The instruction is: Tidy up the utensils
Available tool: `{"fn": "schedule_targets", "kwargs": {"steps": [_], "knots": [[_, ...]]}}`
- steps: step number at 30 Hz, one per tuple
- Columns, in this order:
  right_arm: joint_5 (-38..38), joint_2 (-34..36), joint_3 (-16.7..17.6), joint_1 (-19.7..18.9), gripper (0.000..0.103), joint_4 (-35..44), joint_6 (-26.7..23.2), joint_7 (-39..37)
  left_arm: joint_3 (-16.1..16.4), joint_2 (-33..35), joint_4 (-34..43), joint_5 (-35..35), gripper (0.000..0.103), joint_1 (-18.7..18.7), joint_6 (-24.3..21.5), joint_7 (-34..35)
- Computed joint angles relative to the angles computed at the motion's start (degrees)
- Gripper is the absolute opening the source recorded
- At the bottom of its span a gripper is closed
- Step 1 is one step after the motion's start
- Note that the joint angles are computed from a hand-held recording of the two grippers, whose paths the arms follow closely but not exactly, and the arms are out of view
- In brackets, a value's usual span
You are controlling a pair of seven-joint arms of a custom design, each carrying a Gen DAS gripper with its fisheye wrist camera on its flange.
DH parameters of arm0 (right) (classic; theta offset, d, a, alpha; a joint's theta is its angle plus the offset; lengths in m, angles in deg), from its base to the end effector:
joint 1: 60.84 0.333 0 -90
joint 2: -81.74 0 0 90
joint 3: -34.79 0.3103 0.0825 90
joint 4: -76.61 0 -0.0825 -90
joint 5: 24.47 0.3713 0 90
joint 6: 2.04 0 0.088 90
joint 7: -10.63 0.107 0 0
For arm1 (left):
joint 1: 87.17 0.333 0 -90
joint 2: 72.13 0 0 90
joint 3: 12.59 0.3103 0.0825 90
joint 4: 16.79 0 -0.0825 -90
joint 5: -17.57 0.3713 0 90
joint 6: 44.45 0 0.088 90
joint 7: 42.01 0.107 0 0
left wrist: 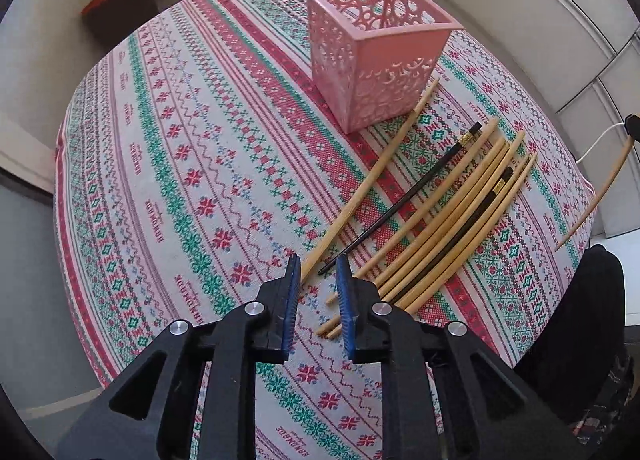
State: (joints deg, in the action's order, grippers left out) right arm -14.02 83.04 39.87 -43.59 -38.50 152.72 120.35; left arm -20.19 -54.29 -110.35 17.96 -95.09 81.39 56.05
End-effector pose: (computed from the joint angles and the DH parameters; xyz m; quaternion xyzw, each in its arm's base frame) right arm 0.5519 0.2196 0.5203 -0.6348 0.6970 -0.0738 0.3251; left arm 0.6394 -0.1675 0.4643 -0.5466 0.8275 -0.1065 0.0712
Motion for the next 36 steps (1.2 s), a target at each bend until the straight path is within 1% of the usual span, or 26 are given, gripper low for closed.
{"fn": "schedule_targets", "kwargs": {"steps": [1, 3, 5, 8, 12, 17, 18, 21, 25, 27, 28, 29, 30, 32, 33, 34, 36], "knots": [[1.64, 0.42, 0.03, -0.08, 0.008, 0.10, -0.03, -0.71, -0.04, 0.87, 0.96, 0.61, 0.022, -0.30, -0.41, 0.27], [1.19, 0.95, 0.14, -0.03, 0.008, 0.45, -0.47, -0.14, 0.48, 3.04, 3.27, 3.46, 0.022, -1.55, -1.44, -0.68], [1.07, 1.14, 0.20, -0.12, 0.008, 0.75, -0.58, -0.52, 0.71, 5.10, 5.65, 4.54, 0.022, -2.15, -2.52, -1.19], [1.89, 1.21, 0.29, -0.30, 0.008, 1.14, -0.49, -1.66, 0.69, 7.55, 8.82, 4.38, 0.022, -2.37, -4.05, -1.20], [2.96, 1.10, 0.32, -0.47, 0.008, 1.20, -0.45, -2.73, 0.21, 9.28, 11.14, 3.22, 0.022, -2.63, -4.79, -0.14], [3.17, 0.96, 0.24, -0.50, 0.008, 0.79, -0.69, -2.57, 1.11, 11.48, 13.01, 4.65, 0.022, -3.55, -6.25, -0.86], [3.30, 0.92, 0.24, -0.50, 0.008, 0.69, -0.69, -2.51, 0.80, 11.59, 12.90, 4.02, 0.022, -3.18, -5.45, -0.19], [2.23, 0.83, 0.19, -0.38, 0.008, 0.76, -0.93, -1.45, 0.28, 11.53, 12.73, 2.24, 0.022, -2.14, -6.10, 1.96], [0.66, 0.18, 0.22, -0.12, 0.008, 0.73, -0.69, -0.46, 0.47, 7.16, 6.59, 2.51, 0.022, -1.09, -5.98, 5.53], [0.80, -0.13, 0.19, -0.05, 0.008, 0.56, -0.30, -0.33, 0.43, 4.95, 3.03, 2.59, 0.021, -0.71, -4.17, 6.85], [0.99, -0.38, 0.20, 0.03, 0.008, 0.34, 0.01, -0.24, 0.37, 3.71, 0.92, 2.58, 0.012, -0.48, -2.77, 7.60], [1.40, -0.75, 0.23, 0.12, 0.008, -0.06, 0.45, -0.30, 0.12, 2.13, -1.44, 2.68, 0.011, -0.34, -1.01, 8.97], [1.89, -1.08, 0.24, 0.24, 0.008, -0.36, 0.73, -0.46, -0.20, 0.11, -4.32, 2.71, 0.010, -0.15, 1.80, 10.69], [2.66, -2.14, 0.28, 0.58, 0.008, -1.40, 1.48, -0.88, -1.35, -4.57, -9.94, -0.47, 0.009, 0.94, 7.26, 14.99], [2.50, -2.53, 0.24, 0.76, 0.008, -1.67, 1.64, -0.76, -1.56, -6.82, -12.14, -1.61, 0.009, 1.07, 9.73, 15.80], [2.40, -3.02, 0.21, 0.94, 0.008, -2.01, 1.79, -0.70, -1.86, -9.61, -14.66, -3.59, 0.009, 1.36, 12.74, 16.95], [2.19, -4.10, 0.14, 1.36, 0.008, -2.51, 2.18, -0.67, -2.16, -14.13, -18.28, -8.68, 0.009, 1.95, 17.26, 19.51]]}}
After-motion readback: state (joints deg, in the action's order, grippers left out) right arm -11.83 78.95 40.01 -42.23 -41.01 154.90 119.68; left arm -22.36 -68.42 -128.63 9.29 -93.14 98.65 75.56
